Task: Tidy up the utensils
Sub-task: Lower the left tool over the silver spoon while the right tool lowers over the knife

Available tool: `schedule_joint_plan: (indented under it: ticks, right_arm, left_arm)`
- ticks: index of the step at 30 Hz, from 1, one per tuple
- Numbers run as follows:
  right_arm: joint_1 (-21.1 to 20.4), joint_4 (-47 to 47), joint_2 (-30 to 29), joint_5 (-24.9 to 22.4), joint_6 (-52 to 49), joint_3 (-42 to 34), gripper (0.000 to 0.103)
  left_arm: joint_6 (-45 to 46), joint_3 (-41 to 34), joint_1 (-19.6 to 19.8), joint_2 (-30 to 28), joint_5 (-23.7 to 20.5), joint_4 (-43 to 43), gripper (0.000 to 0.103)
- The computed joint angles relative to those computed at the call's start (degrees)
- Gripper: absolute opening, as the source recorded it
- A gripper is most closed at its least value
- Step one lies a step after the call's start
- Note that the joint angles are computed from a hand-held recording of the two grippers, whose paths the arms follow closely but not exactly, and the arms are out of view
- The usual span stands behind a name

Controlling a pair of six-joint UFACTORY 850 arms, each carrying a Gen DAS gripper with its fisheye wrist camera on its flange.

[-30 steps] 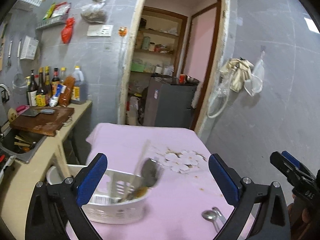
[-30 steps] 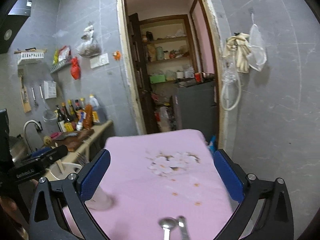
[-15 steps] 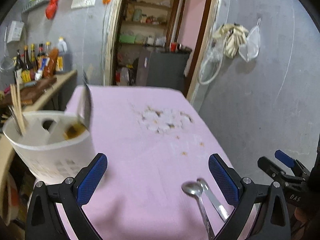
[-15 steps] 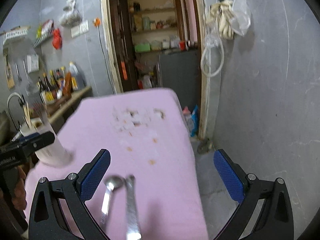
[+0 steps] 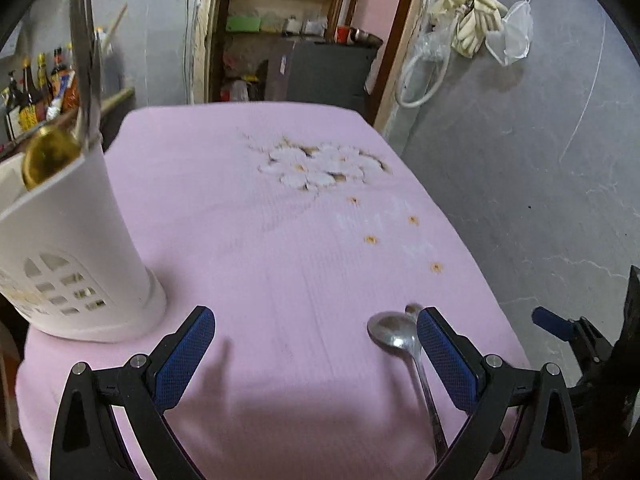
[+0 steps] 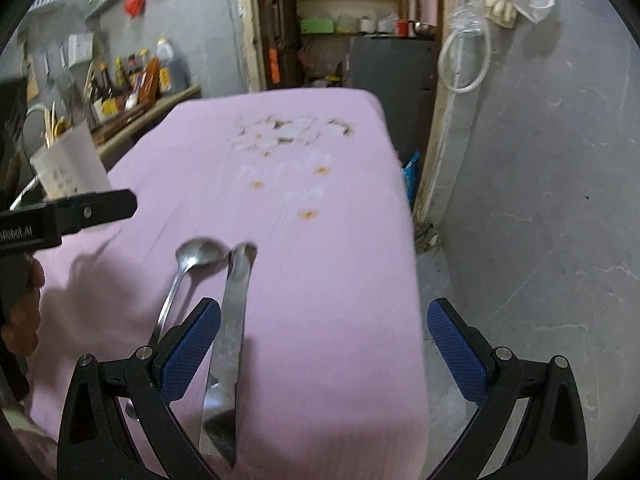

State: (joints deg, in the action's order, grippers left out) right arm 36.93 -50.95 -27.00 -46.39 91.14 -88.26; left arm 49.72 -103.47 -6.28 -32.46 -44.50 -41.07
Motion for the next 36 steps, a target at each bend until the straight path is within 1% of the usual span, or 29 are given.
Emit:
schedule_joint_plan:
  ticks: [2, 6, 9, 13, 14, 21, 24, 26, 27, 31, 34, 36]
  right_arm:
    - [0.0, 2.8, -1.4, -0.4, -3.4, -1.6, 0.101]
    - [-0.2, 6.1, -3.1, -0.7, -6.5, -3.3, 0.101]
    - [-0.2, 6.1, -3.3, -0.4, -6.5, -3.4, 0.101]
    - [0.0, 7.1, -4.3, -2.4, -9.3, -5.2, 0.101]
    - [-0.1, 7.9, -5.1, -4.1, -11.1, -6.3, 0.101]
    - [-0.3, 6.8, -4.7, -7.8, -8.5, -6.1, 0.101]
    - [-0.8, 7.0, -4.0, -8.1, -6.6, -4.9, 0.101]
    - [-1.1, 7.3, -3.7, -7.9, -6.1, -4.5, 0.101]
    - [-1.1, 7.5, -3.6, -7.8, -6.3, -4.3, 0.101]
    - [-1.3, 7.6, -3.2, -7.4, -7.3, -3.8, 0.101]
    - [-1.7, 8.0, -2.2, -5.9, -7.5, -2.5, 0.101]
    - [-2.1, 7.6, -0.9, -3.6, -6.3, -0.9, 0.101]
  left_arm:
    - [-0.7, -0.5, 0.0, -0.5, -1.1, 0.8, 0.101]
    - [-2.5, -1.2, 0.2, -1.2, -2.5, 2.0, 0.099]
    - [-3.5, -1.7, 0.4, -1.6, -3.0, 2.2, 0.096]
    - [-4.0, -2.6, 0.5, -2.2, -4.3, 2.5, 0.092]
    - [-4.1, -2.9, 0.5, -2.3, -4.7, 2.6, 0.09]
    - [-4.8, -5.0, 0.2, -3.8, -8.6, 2.5, 0.081]
    - [-4.6, -5.6, 0.1, -4.1, -10.3, 2.4, 0.076]
    - [-4.3, -5.9, -0.1, -4.3, -11.5, 2.3, 0.069]
    - [-4.1, -6.1, -0.2, -4.4, -12.2, 2.3, 0.068]
    - [-5.1, -8.1, -0.8, -5.9, -16.6, 2.6, 0.055]
    - [-6.9, -9.3, -1.1, -7.0, -19.6, 2.7, 0.047]
    - [-7.9, -9.9, -1.4, -7.6, -20.9, 3.0, 0.043]
